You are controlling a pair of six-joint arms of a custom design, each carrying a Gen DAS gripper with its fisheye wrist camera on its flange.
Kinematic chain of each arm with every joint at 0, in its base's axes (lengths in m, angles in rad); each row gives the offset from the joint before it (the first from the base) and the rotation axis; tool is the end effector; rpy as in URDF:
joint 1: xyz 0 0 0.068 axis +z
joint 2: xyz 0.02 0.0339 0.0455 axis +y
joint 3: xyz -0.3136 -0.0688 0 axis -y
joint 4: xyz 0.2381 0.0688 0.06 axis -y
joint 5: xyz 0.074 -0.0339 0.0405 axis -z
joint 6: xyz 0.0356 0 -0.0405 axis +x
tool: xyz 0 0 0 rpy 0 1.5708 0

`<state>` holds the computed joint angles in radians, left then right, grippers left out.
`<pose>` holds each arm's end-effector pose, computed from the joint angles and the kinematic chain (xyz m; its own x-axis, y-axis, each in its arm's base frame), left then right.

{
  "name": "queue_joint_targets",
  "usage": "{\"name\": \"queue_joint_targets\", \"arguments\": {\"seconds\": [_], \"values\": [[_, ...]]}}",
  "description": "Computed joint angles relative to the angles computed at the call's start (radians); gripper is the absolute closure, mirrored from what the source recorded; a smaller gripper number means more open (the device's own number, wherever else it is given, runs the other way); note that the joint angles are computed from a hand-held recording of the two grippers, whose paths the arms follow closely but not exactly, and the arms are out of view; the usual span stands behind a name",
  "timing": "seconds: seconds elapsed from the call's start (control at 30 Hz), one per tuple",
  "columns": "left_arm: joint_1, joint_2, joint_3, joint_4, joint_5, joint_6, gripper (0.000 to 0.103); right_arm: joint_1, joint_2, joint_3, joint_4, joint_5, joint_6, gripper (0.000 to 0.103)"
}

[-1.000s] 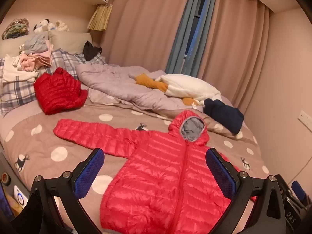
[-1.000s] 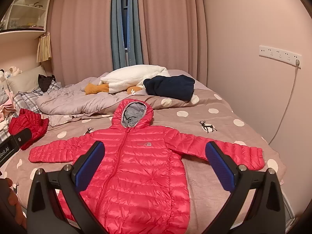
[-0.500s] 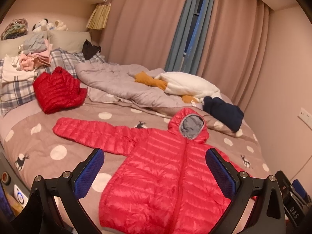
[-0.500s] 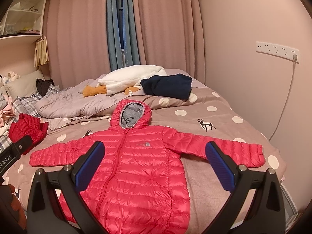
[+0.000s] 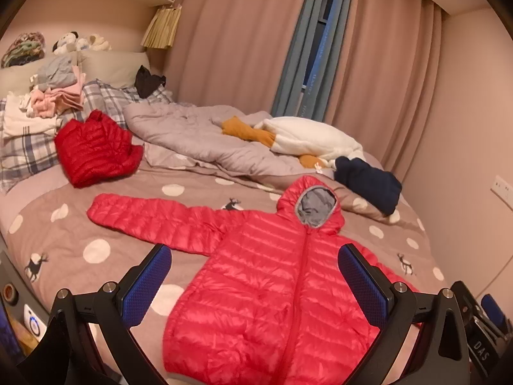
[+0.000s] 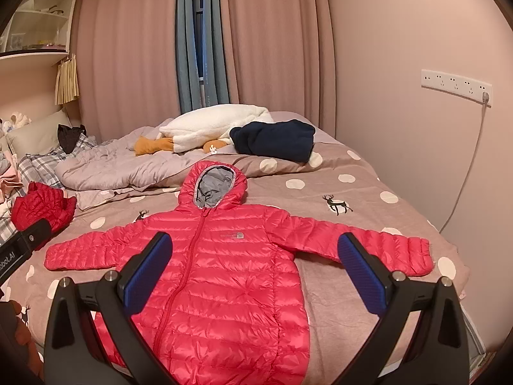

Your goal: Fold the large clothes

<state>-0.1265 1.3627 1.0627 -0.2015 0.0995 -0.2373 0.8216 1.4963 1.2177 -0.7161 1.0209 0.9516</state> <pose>0.2935 -0.0409 0.3547 -0.5134 -0.1705 -0.8411 0.0939 0.9630 -0.2525 0.2214 0.1935 0.3408 -0.3855 0.2104 -0.8984 0.4266 0.9040 0.0287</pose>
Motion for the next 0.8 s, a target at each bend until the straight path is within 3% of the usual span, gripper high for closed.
{"name": "queue_joint_targets", "arguments": {"seconds": [0.8], "values": [[-0.002, -0.002, -0.007, -0.005, -0.016, 0.003, 0.0, -0.012, 0.01, 0.003, 0.002, -0.012, -0.001, 0.0]]}}
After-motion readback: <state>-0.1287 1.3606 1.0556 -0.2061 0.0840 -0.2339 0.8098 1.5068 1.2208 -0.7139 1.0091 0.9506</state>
